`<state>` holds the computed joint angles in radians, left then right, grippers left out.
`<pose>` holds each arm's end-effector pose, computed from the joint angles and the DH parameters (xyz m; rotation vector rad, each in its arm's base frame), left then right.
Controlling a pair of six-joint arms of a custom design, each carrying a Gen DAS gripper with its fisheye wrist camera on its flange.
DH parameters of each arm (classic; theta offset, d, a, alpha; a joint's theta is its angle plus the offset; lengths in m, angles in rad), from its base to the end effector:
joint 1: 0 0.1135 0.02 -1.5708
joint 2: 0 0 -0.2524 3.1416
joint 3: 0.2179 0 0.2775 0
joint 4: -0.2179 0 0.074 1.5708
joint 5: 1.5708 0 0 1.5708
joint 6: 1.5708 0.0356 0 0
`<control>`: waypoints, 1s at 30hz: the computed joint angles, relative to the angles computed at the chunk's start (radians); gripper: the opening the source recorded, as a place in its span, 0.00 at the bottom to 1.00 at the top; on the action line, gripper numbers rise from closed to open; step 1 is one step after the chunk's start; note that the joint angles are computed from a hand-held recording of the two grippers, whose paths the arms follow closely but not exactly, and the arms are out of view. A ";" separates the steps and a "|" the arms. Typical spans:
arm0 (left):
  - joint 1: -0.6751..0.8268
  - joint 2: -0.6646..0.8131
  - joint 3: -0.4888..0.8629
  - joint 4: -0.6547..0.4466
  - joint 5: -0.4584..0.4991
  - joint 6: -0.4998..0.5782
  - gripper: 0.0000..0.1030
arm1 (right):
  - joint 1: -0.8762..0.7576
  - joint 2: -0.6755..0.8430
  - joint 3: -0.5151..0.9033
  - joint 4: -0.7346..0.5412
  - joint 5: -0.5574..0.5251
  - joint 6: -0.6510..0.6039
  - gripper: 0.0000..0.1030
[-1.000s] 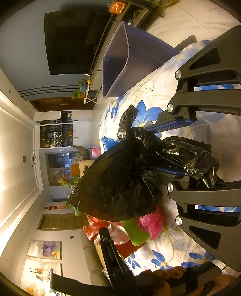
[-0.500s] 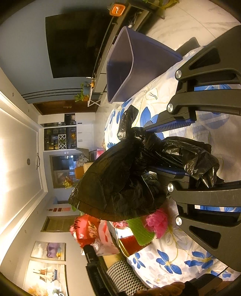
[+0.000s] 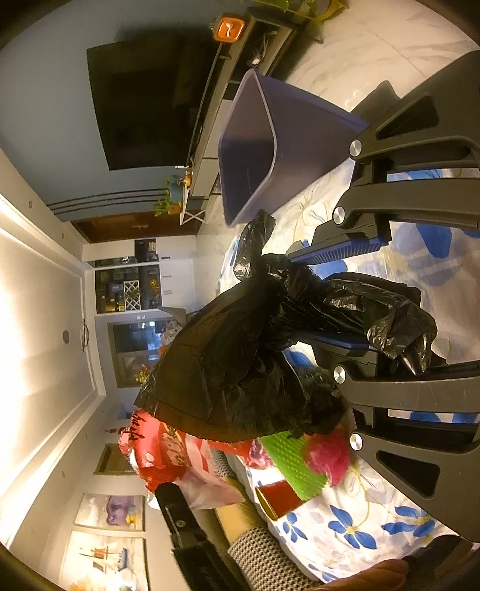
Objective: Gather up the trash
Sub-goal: 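Carry the snack bag and black bag in both tools over the purple bin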
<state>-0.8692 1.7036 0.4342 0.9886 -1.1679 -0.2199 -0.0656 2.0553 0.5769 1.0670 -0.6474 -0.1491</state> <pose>0.2029 -0.1894 0.0984 -0.2299 1.6708 0.2650 0.3169 0.0007 0.0317 -0.4915 1.8627 0.4956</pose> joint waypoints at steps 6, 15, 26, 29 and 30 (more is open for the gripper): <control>0.020 0.063 0.043 0.070 0.083 0.068 0.10 | -0.007 -0.009 -0.006 0.031 0.038 0.034 0.35; 0.095 0.135 0.169 0.051 0.246 0.119 0.10 | -0.037 -0.001 0.026 0.088 0.095 0.077 0.35; 0.199 0.303 0.458 -0.029 0.450 0.122 0.10 | -0.065 0.054 0.186 0.071 0.211 0.107 0.35; 0.225 0.367 0.550 -0.057 0.496 0.123 0.10 | -0.069 0.088 0.273 0.028 0.223 0.113 0.35; 0.234 0.393 0.584 -0.069 0.513 0.122 0.10 | -0.071 0.103 0.298 0.020 0.224 0.118 0.35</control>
<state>-0.6354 2.0964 1.0186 0.9194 -0.6549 -0.0976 -0.1362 2.1585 0.8745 1.0869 -0.4229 -0.0315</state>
